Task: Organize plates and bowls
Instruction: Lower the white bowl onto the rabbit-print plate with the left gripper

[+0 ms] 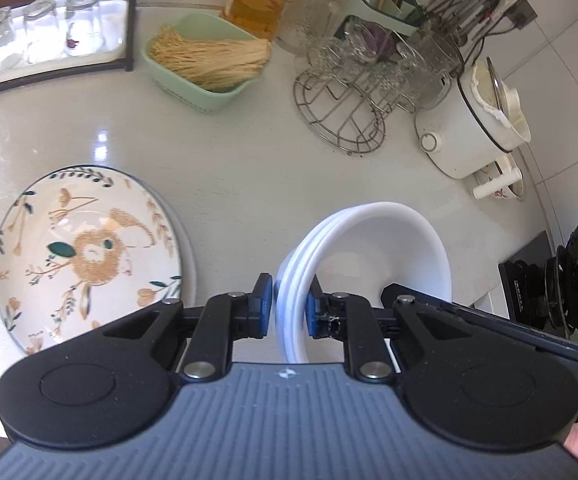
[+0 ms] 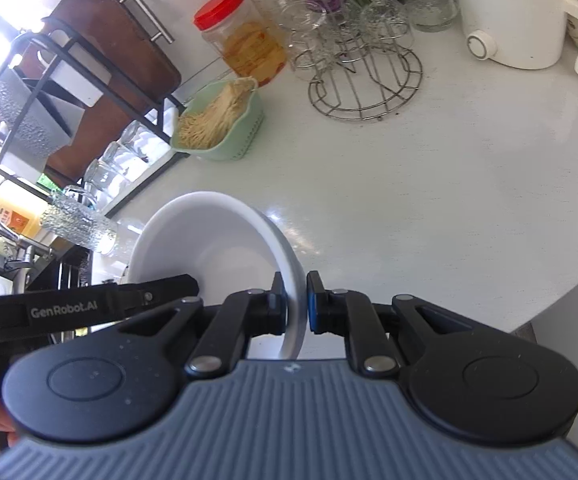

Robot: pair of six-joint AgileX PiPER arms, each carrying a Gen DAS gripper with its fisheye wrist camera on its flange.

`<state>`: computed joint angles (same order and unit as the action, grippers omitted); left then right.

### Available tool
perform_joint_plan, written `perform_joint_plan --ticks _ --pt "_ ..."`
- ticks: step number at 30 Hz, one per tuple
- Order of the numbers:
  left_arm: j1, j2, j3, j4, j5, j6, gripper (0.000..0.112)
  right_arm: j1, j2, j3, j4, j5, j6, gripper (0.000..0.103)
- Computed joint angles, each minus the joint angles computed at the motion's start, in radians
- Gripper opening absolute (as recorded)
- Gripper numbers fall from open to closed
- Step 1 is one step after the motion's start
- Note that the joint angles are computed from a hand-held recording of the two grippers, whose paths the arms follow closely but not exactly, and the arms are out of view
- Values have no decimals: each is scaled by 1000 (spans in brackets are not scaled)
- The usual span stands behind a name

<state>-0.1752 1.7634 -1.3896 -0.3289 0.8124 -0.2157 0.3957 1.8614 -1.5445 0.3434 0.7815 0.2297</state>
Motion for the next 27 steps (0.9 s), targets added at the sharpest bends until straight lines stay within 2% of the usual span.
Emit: perform_joint_plan --ticks 9,20,23,27 --pt "120 -115 131 -26 -31 52 20 84 49 -95 -14 27 24 13" --pt "338 -290 349 -95 -61 147 20 220 151 -260 -18 62 36 14" --pt "394 -307 400 -128 -85 197 20 250 185 -302 -11 76 47 14" --pt "432 -257 415 -172 -120 269 20 284 231 -347 -33 84 74 15"
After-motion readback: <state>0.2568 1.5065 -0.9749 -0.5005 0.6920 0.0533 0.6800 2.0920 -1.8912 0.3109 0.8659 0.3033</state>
